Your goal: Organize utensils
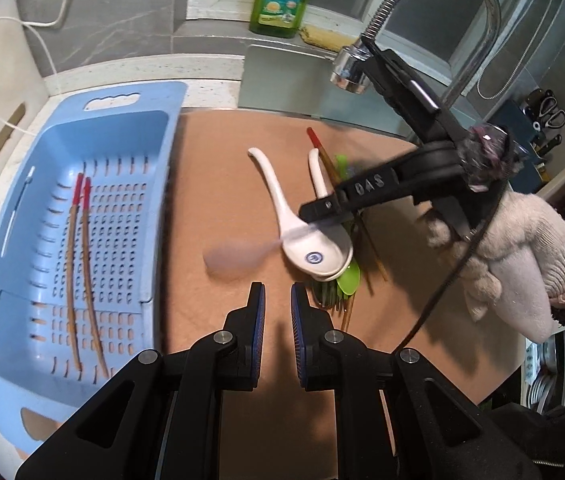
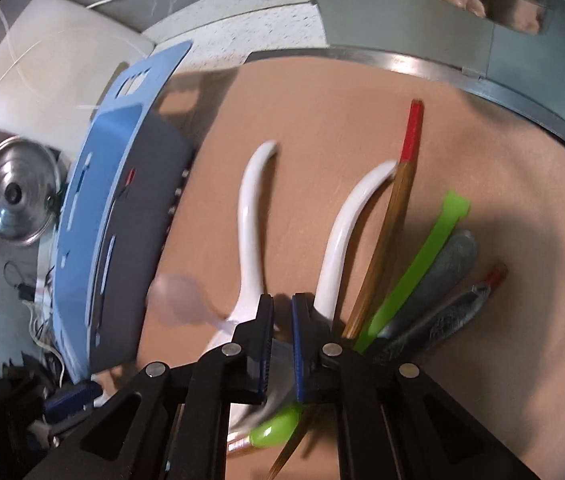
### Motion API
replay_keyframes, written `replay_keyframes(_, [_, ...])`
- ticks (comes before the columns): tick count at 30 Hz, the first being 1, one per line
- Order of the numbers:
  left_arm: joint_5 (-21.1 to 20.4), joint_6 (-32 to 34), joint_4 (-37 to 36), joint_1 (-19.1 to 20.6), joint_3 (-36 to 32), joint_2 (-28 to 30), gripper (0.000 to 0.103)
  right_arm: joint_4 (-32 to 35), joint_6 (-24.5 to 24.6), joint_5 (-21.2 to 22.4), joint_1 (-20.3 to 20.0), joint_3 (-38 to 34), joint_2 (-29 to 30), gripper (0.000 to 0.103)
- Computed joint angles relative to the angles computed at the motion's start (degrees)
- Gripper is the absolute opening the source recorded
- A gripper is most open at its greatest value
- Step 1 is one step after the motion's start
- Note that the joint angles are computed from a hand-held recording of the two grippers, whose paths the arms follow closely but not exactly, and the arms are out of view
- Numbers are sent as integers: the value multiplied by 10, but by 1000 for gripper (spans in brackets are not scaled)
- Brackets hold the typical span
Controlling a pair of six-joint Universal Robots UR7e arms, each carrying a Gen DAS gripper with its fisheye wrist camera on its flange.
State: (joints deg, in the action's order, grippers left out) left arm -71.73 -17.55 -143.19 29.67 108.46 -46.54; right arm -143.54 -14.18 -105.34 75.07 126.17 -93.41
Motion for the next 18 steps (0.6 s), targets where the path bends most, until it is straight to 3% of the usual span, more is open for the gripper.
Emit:
replay_keyframes(10, [-6, 8, 7, 4, -8, 10, 12, 33, -95, -38, -7, 33, -58, 6])
replay_keyframes(18, [-15, 5, 11, 6, -11, 12, 12, 61, -111, -37, -29, 39, -96, 9])
